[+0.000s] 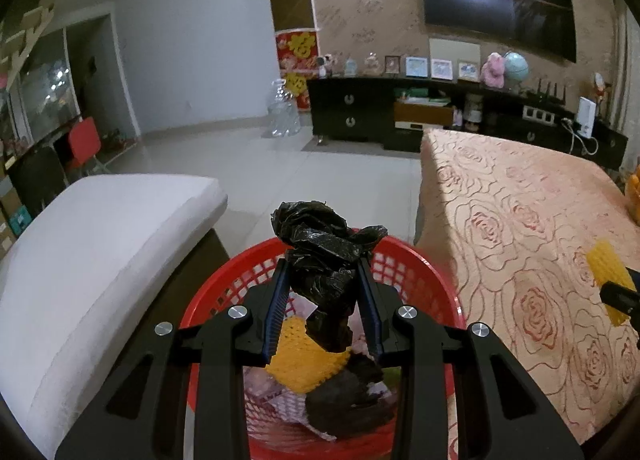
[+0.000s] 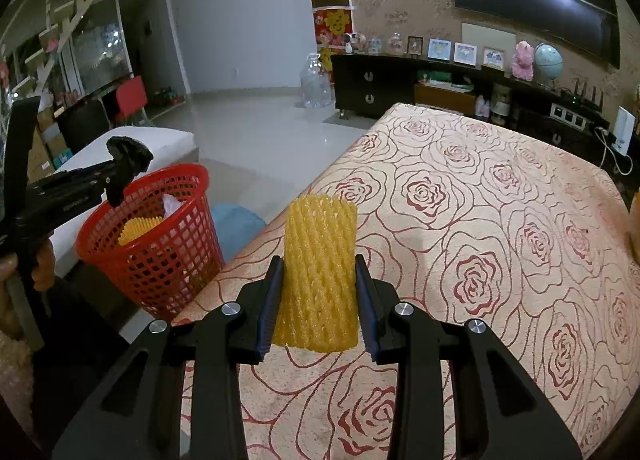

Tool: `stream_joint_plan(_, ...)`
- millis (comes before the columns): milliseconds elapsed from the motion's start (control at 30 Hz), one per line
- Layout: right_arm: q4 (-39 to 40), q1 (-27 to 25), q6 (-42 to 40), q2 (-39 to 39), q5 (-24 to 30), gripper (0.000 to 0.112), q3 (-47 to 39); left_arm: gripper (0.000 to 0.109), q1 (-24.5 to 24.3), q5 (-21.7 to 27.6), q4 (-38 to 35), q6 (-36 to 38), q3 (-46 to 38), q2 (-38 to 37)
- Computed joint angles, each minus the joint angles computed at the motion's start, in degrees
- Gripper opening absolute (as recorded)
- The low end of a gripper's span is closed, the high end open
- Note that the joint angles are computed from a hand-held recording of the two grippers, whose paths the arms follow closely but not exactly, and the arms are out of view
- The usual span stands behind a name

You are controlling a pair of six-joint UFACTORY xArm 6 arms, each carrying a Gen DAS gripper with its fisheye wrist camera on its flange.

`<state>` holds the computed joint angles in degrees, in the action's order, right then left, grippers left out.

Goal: Collect trash
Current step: 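Carry the black bag to the wastebasket with the left tool and release it, then carry the yellow foam net to the wastebasket with the right tool and drop it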

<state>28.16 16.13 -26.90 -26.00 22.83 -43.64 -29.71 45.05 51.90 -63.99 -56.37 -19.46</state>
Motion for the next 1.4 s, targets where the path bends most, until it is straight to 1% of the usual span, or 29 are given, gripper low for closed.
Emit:
stream_joint_plan(133,-0.64,0.66,0.61,0.37,-0.2,0.034,-0.08,0.032,0.27,1.15,-1.02,0.41,0.66,-0.36)
stream_joint_plan(300,-0.76,1.19,0.64,0.72,-0.32,0.034,-0.07,0.034,1.28,1.42,-3.1,1.63,1.46,-0.81)
stream_joint_plan(400,-1.28,1.79,1.3,1.12,-0.46,0.034,-0.26,0.042,1.78,0.93,-3.74,1.73,2.01,-1.37)
stream_joint_plan(500,-1.15,2.63,1.18,1.53,-0.63,0.034,-0.5,0.054,1.95,0.61,-3.8,1.7,2.3,-1.68)
stream_joint_plan(533,-1.24,2.96,1.25,1.55,-0.61,0.034,-0.53,0.062,1.97,0.55,-3.91,1.74,2.36,-1.79)
stream_joint_plan(567,-1.31,3.23,1.25,1.58,-0.62,0.034,-0.56,0.067,2.02,0.48,-4.14,1.69,2.47,-1.97)
stream_joint_plan(667,-1.94,4.27,1.71,1.55,-0.84,0.034,-0.48,0.071,2.42,0.03,-4.69,1.84,2.72,-2.33)
stream_joint_plan(733,-2.32,4.83,2.1,1.63,-0.93,0.034,-0.61,0.073,2.63,-0.13,-5.04,1.77,2.93,-2.71)
stream_joint_plan(833,-2.74,5.55,2.66,1.51,-0.96,0.034,-0.78,0.074,3.58,-1.65,-5.08,0.45,4.16,-4.39)
stream_joint_plan(967,-2.31,6.69,2.68,2.03,-0.38,0.034,-1.88,0.075,4.76,-2.43,-3.7,-3.28,5.58,-6.77)
stream_joint_plan(1033,-2.61,7.58,3.05,2.38,-0.3,0.034,-2.54,0.075,4.61,0.15,-1.32,-7.12,6.06,-8.21)
stream_joint_plan(1133,-2.31,9.1,3.37,3.39,0.08,0.034,-4.15,0.075,4.22,2.27,1.74,-10.86,6.73,-9.96)
stream_joint_plan(1267,-0.94,11.81,3.38,6.1,0.32,0.034,-7.59,0.075,4.33,3.3,3.45,-13.57,7.11,-11.26)
stream_joint_plan(1400,-1.83,14.69,4.29,9.26,0.28,0.034,-11.31,0.075,5.38,2.74,3.47,-14.28,8.1,-12.5)
